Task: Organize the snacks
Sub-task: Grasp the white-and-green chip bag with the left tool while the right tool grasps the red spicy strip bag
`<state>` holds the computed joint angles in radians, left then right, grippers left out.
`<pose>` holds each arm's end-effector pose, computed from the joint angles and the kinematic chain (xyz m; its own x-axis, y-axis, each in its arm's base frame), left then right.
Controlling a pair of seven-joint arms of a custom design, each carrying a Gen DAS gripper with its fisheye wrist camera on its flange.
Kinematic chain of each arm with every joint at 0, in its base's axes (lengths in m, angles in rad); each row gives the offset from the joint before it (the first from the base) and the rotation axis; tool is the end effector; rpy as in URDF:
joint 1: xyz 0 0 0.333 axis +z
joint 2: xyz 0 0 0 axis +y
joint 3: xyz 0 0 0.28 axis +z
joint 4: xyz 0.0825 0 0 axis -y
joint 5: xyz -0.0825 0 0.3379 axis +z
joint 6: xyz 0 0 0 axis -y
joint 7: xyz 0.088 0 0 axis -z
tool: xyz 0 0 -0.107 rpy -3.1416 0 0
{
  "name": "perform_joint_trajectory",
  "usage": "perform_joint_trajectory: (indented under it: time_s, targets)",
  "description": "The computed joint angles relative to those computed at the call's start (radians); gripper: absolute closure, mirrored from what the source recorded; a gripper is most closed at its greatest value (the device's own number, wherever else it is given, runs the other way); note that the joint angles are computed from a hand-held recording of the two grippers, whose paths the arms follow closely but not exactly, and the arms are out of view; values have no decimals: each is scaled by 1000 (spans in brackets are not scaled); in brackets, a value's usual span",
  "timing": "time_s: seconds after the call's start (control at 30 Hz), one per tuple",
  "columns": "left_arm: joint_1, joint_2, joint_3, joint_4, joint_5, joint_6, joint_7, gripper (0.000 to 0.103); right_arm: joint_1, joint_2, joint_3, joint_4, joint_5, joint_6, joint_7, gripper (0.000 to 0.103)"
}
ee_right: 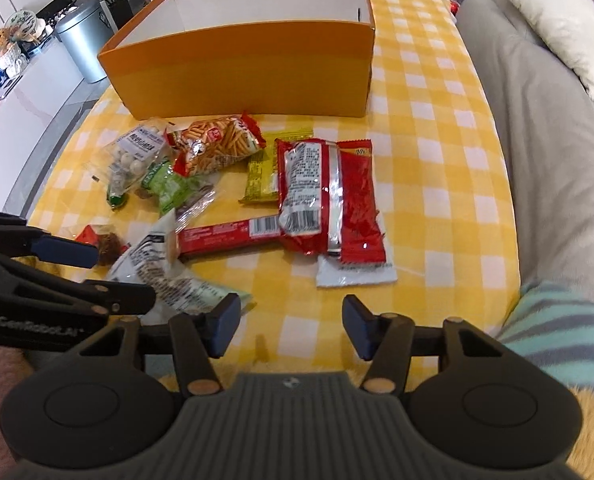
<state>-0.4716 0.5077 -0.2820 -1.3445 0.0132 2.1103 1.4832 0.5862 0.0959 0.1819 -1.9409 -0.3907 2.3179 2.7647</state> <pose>0.5122 -0.4264 0.4521 -0.5891 -0.7948 0.1458 -0.7982 0.5443 -0.2582 0.4113 0.3839 0.4493 -0.1801 -0.9784 -0.1015 -0.8980 0.2056 -0.3891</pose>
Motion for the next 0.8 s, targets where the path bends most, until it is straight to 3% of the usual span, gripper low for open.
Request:
perform_joint_trajectory:
  time_s: [0.23, 0.37, 0.6, 0.8]
  targets:
    - [-23, 65, 8, 72, 26, -57, 0, 23, -20, 4, -17, -37, -16, 84, -5, 37]
    - [-18, 76, 7, 83, 9, -57, -4, 33, -16, 34, -31, -6, -108, 51, 22, 33]
    - [-4, 81, -3, 87, -27, -33, 1, 55, -31, 67, -56, -9, -138, 125, 59, 22]
    - [8, 47, -9, 67, -51, 6, 17, 60, -27, 100, -82, 10, -204, 150, 113, 18]
